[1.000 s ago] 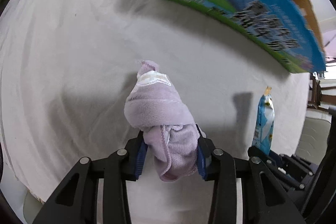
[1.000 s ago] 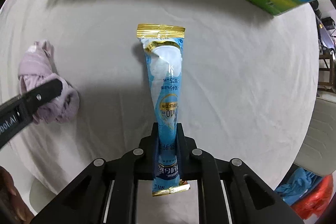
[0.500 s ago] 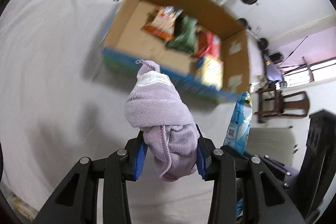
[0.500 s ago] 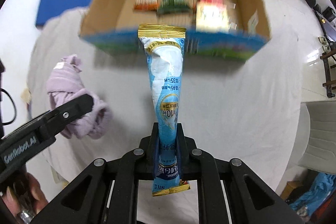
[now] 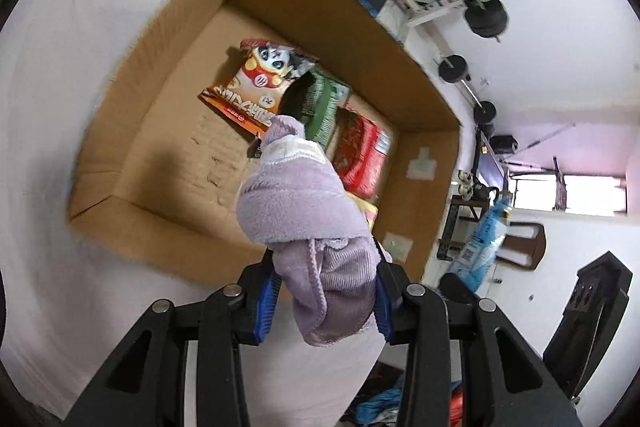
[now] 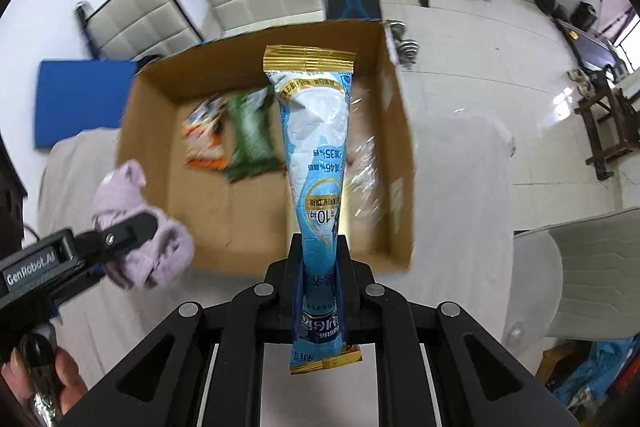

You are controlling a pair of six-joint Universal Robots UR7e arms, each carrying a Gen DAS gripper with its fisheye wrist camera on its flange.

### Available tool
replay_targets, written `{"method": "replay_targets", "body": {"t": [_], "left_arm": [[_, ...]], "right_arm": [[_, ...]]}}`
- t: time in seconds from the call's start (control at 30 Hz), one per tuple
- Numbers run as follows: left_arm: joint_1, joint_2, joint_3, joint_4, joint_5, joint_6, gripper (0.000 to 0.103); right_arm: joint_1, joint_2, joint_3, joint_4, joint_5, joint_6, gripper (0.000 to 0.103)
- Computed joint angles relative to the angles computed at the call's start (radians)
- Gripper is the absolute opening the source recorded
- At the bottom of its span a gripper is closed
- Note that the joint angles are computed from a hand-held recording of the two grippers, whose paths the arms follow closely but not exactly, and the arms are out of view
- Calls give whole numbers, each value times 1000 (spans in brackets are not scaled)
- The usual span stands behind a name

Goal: Organize soft objects
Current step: 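Carry towel and milk stick into the box and open both tools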

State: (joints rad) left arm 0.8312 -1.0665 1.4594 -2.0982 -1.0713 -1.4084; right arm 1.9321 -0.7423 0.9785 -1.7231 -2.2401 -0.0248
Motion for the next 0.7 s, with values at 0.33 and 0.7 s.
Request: {"method": "replay_targets", "body": {"t": [0.33,0.7], "left_arm": [[104,54,-8,-28,-105,-24,37],[129,86,-55,90,-133,-60,62]], "right_arm": [[-54,211,-240,105,-113,2,14],[-81,272,-283,165,-159,27,17]]}}
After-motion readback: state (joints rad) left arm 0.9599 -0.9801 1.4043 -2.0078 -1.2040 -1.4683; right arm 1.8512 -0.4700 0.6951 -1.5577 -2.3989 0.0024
